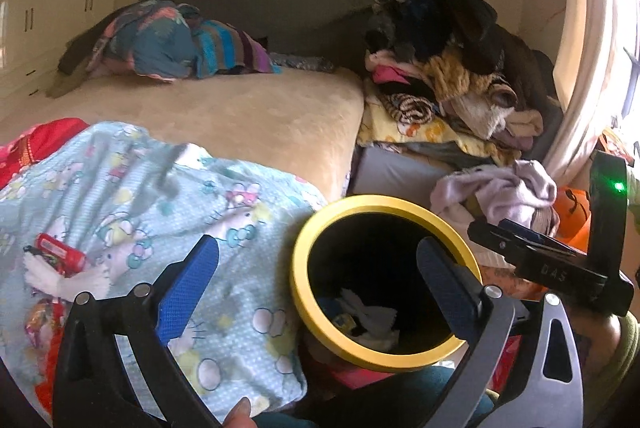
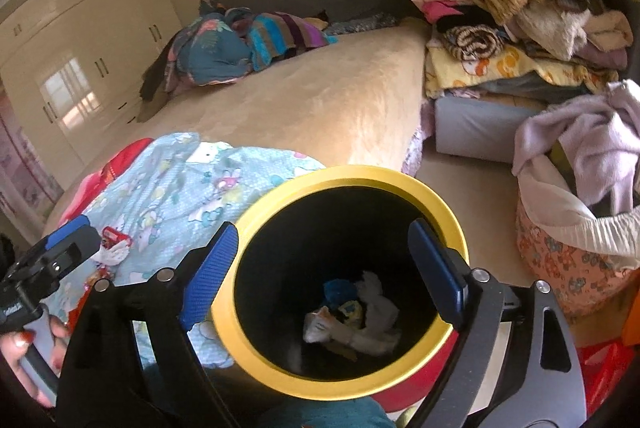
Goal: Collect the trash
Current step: 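Move both tools back toward the red bags on the blanket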
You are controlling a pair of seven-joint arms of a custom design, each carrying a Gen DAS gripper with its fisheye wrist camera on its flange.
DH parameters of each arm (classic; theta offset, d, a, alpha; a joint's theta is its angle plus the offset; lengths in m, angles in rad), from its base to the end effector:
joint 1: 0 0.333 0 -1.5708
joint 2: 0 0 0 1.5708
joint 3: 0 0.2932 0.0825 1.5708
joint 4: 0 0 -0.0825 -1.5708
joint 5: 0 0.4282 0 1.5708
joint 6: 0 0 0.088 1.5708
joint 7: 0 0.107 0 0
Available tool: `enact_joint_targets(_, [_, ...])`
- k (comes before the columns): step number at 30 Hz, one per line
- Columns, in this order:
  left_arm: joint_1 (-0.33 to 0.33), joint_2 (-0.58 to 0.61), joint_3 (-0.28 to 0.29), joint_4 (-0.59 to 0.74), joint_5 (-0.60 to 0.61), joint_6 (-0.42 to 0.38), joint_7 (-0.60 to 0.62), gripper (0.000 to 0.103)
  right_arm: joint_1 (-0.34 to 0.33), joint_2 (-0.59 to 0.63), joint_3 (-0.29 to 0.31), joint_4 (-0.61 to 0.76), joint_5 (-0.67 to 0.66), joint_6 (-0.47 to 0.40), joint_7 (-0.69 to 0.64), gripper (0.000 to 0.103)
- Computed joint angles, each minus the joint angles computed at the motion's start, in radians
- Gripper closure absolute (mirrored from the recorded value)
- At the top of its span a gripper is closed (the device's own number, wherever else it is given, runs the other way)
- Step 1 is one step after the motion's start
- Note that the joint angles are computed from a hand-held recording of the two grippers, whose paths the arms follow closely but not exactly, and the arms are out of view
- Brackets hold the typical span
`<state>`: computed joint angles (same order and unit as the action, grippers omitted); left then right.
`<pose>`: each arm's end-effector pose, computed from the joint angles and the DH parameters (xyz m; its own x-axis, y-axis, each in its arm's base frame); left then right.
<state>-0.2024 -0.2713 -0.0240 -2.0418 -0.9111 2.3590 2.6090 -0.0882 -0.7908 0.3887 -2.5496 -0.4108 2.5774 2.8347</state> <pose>0.5534 -0.1393 0.5982 -0.7528 -0.6428 0.1417 -0.4608 0.3609 -0.8108 0.4117 0.1525 0.5613 -0.4887 -0.8162 -0.3082 -0.4032 0.5245 -0.7499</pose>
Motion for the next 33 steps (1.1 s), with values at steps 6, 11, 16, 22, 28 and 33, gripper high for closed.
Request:
enact_joint_targets(6, [0.006,-0.018,0.017,-0.012,-0.026,0.025,0.013,0.006,-0.011,0.018,0.035,0.036,-0.033,0.016,0.018,0.021])
enact_joint_targets(11, [0.015,-0.028,0.036,-0.022,-0.047,0.045,0.033,0.006,-0.016,0.05,0.057,0.075,-0.067,0.036,0.025,0.018])
enact_joint_targets(16, [0.029,-0.028,0.051,-0.024,-0.069,0.067,0.046,0.006,-0.003,0.108,0.07,0.128,-0.094,0.046,0.02,0.017])
enact_joint_targets(22, [0.052,-0.016,0.066,-0.015,-0.097,0.087,0.072,0.006,0.027,0.2,0.072,0.206,-0.136,0.048,0.004,0.017])
enact_joint_targets(28, [0.083,0.003,0.077,0.003,-0.118,0.101,0.083,0.006,0.079,0.308,0.052,0.29,-0.186,0.047,-0.005,0.017])
enact_joint_targets(33, [0.115,0.025,0.078,0.018,-0.125,0.122,0.074,0.006,0.146,0.401,0.012,0.366,-0.231,0.035,-0.034,0.017])
